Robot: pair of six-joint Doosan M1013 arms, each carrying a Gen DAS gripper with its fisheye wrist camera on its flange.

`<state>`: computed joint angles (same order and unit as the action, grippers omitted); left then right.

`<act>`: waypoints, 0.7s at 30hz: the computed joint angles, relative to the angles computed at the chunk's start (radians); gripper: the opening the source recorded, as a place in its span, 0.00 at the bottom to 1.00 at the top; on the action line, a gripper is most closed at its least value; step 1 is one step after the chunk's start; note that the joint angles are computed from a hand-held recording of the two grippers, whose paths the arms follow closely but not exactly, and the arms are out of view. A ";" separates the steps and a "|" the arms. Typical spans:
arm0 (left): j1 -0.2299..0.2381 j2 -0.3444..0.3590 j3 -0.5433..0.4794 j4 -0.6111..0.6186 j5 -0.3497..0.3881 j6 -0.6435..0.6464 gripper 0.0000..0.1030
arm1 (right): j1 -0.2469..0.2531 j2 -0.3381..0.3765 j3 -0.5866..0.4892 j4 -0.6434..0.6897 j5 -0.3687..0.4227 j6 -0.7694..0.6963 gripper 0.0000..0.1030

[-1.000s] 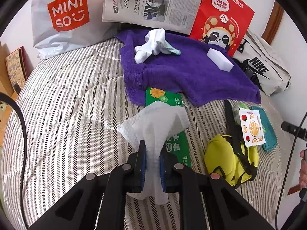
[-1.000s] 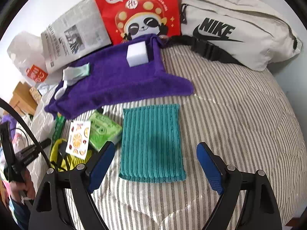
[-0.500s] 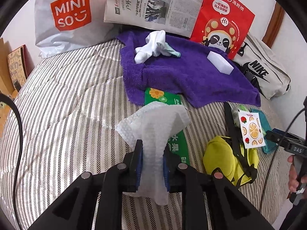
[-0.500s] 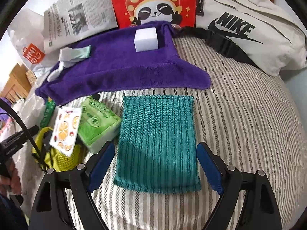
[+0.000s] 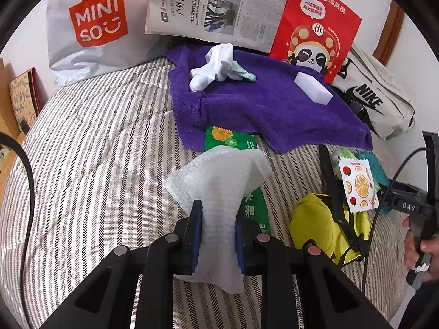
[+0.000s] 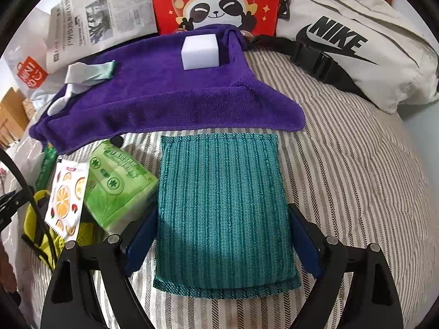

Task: Organize soft objects
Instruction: 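Grasp the teal scrub pad with the right tool while the left tool lifts the wipes, then carry both items onto the purple towel, opening the right tool to lay the teal pad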

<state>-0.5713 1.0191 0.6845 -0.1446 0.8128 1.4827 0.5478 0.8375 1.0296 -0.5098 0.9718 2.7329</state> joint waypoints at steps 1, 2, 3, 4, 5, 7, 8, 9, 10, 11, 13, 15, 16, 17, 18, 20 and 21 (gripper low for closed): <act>0.000 0.000 -0.001 0.001 0.002 0.003 0.19 | 0.000 -0.003 0.004 0.000 -0.001 -0.002 0.85; 0.000 0.002 -0.006 0.002 0.008 0.001 0.19 | 0.000 -0.008 0.011 -0.004 0.002 0.002 0.85; 0.001 0.001 -0.003 0.003 0.007 0.000 0.18 | 0.001 -0.012 0.015 -0.010 0.007 0.006 0.85; 0.001 0.001 -0.003 0.007 0.008 -0.001 0.16 | 0.002 -0.017 0.020 -0.021 0.013 0.018 0.85; 0.001 0.001 -0.004 0.008 0.011 0.001 0.15 | 0.002 -0.026 0.031 -0.032 0.013 0.032 0.85; 0.004 -0.003 -0.002 -0.005 0.013 0.005 0.13 | 0.003 -0.043 0.050 -0.044 0.008 0.050 0.85; 0.005 -0.008 0.005 -0.014 0.007 0.012 0.12 | 0.003 -0.051 0.060 -0.050 0.005 0.059 0.85; 0.006 -0.012 0.010 -0.021 0.003 0.021 0.12 | 0.003 -0.057 0.065 -0.055 0.002 0.065 0.85; 0.006 -0.018 0.017 -0.022 -0.004 0.028 0.12 | 0.003 -0.062 0.070 -0.060 0.000 0.069 0.85; 0.005 -0.025 0.025 -0.010 -0.015 0.024 0.12 | 0.003 -0.069 0.076 -0.066 -0.006 0.074 0.85; 0.003 -0.032 0.029 0.005 -0.024 0.013 0.12 | 0.004 -0.076 0.080 -0.075 -0.009 0.080 0.85; 0.005 -0.038 0.032 -0.006 -0.029 0.016 0.12 | 0.004 -0.082 0.081 -0.084 -0.015 0.079 0.85; 0.007 -0.043 0.036 -0.010 -0.036 0.016 0.12 | 0.004 -0.084 0.080 -0.087 -0.019 0.076 0.85; 0.008 -0.046 0.038 -0.013 -0.040 0.015 0.12 | 0.004 -0.087 0.078 -0.091 -0.023 0.070 0.85; 0.009 -0.048 0.037 -0.016 -0.041 0.016 0.11 | 0.004 -0.087 0.074 -0.092 -0.026 0.065 0.85; 0.009 -0.053 0.036 -0.017 -0.049 0.014 0.11 | 0.003 -0.087 0.064 -0.096 -0.032 0.050 0.85; 0.010 -0.057 0.037 -0.018 -0.052 0.015 0.11 | 0.002 -0.086 0.056 -0.098 -0.035 0.040 0.85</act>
